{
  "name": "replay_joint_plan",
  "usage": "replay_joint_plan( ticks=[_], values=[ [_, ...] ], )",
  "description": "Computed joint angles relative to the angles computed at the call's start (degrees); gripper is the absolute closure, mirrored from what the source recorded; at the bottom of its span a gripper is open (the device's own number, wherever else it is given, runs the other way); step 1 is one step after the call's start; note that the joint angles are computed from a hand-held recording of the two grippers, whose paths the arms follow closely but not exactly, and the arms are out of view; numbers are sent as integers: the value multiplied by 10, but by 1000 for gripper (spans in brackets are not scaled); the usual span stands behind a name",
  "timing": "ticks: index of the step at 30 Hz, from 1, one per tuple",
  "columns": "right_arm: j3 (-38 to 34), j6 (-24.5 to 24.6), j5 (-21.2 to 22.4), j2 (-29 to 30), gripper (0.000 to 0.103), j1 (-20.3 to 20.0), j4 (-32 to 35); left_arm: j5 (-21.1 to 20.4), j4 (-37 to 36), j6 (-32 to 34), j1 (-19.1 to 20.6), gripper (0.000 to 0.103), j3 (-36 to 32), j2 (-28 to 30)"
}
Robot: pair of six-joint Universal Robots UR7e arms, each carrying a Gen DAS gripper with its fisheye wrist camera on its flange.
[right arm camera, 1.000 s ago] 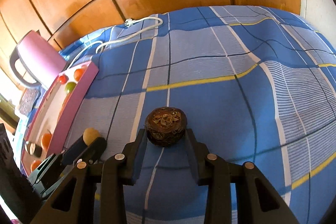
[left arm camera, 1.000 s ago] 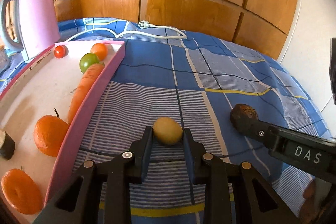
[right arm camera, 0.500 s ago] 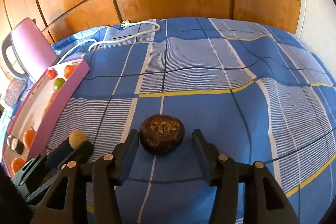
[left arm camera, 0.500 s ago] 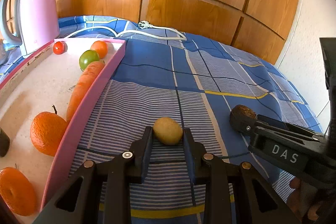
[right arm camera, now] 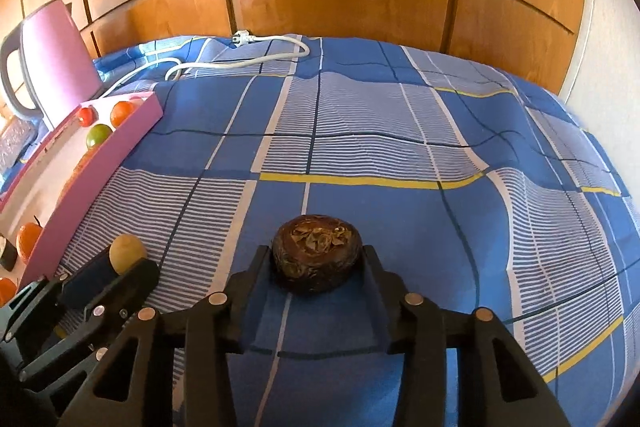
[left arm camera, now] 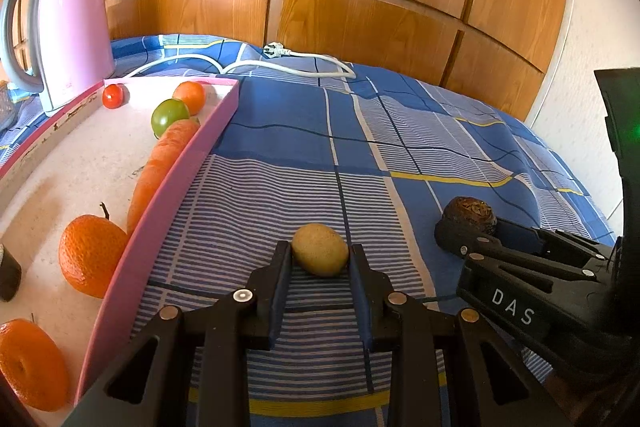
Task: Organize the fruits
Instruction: 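Close the left tool on the yellow potato while the right tool holds the brown fruit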
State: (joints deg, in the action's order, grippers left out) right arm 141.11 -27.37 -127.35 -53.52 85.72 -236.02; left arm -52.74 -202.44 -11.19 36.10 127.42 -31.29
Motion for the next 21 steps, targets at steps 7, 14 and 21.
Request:
replay_joint_plan(
  ticks=[7,14,21],
  values=[
    [-2,-4,-8,2,58,5,0,0,0,-1,0,75,0,0],
    [0,0,-5,-3,59,4,5,2,7,-1,-1,75,-1,-2],
    [6,5,6,-12,59,2,16,4,47,-16,-5,75,-1,-18]
  ],
)
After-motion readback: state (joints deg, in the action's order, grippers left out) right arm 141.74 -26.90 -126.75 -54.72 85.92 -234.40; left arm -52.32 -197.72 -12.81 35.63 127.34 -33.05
